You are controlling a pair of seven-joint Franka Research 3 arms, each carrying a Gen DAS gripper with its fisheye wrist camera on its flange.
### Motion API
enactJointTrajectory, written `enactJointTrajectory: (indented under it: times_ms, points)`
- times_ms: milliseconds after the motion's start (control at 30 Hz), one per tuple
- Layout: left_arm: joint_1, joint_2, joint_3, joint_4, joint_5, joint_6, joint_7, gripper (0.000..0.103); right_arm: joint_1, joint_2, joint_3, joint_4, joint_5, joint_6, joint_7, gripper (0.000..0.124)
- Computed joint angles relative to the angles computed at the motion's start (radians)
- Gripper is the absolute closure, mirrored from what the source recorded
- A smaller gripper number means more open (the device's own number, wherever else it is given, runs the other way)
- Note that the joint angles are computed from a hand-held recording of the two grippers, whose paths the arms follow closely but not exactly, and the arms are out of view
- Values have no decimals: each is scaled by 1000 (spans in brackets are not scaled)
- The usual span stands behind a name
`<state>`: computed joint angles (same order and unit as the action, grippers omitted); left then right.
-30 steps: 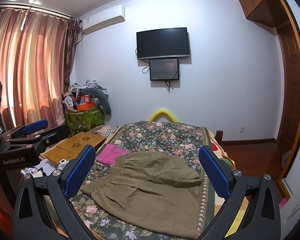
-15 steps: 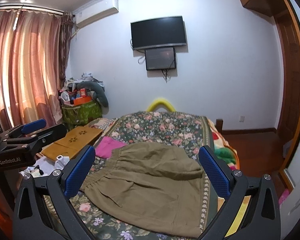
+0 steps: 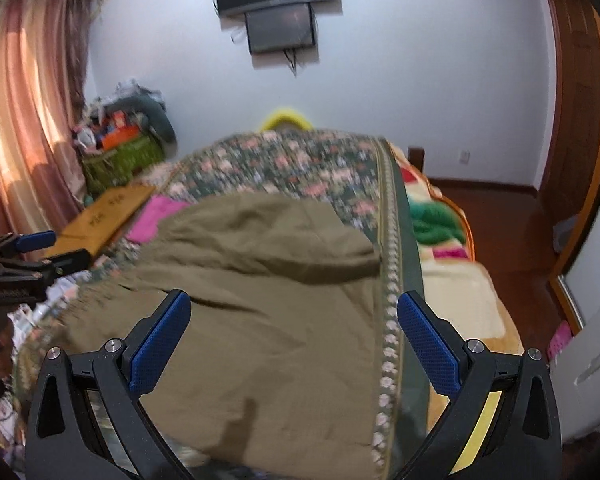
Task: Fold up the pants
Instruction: 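Lower the left tool to the elastic waistband while the right tool lowers to the pant leg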
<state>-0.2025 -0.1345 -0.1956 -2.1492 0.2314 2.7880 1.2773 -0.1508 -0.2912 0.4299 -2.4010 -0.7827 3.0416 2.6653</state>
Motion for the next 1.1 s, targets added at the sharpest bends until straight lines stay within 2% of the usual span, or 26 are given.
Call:
enactJointTrajectory:
  times_ms: [100, 200, 300, 367, 500, 567, 633, 733, 967, 1100]
  points:
    - [4, 62, 15, 56, -48, -51, 40, 0, 102, 39, -107, -1, 122, -17, -140, 21]
    - [14, 114, 22, 114, -127, -104, 131, 0, 271, 103, -279, 18, 400, -28, -417, 22]
    - [33, 175, 20, 182, -154, -160, 167, 0, 363, 151, -372, 48, 653, -50, -651, 22]
    - [44, 219, 21, 237, -126, -209, 155, 0, 404, 184, -411, 81, 826, -77, -803, 25]
    - [71, 294, 14, 328, -145, -278, 189, 0, 415, 245, -423, 154, 1084, -141, -1034, 49]
    - [89, 326, 6, 364, -187, -304, 231, 4, 409, 255, -417, 173, 1181, -181, -1129, 60]
    - [95, 356, 3, 401, -195, -340, 246, 16, 397, 266, -406, 188, 1180, -217, -1148, 70]
    - [107, 389, -5, 435, -220, -379, 273, 25, 384, 292, -397, 214, 1141, -252, -1143, 80]
    - [123, 436, -19, 461, -285, -428, 303, 26, 369, 343, -400, 265, 1023, -301, -1084, 83]
    - [127, 442, -24, 441, -311, -411, 307, 25, 379, 378, -406, 308, 892, -367, -1054, 88]
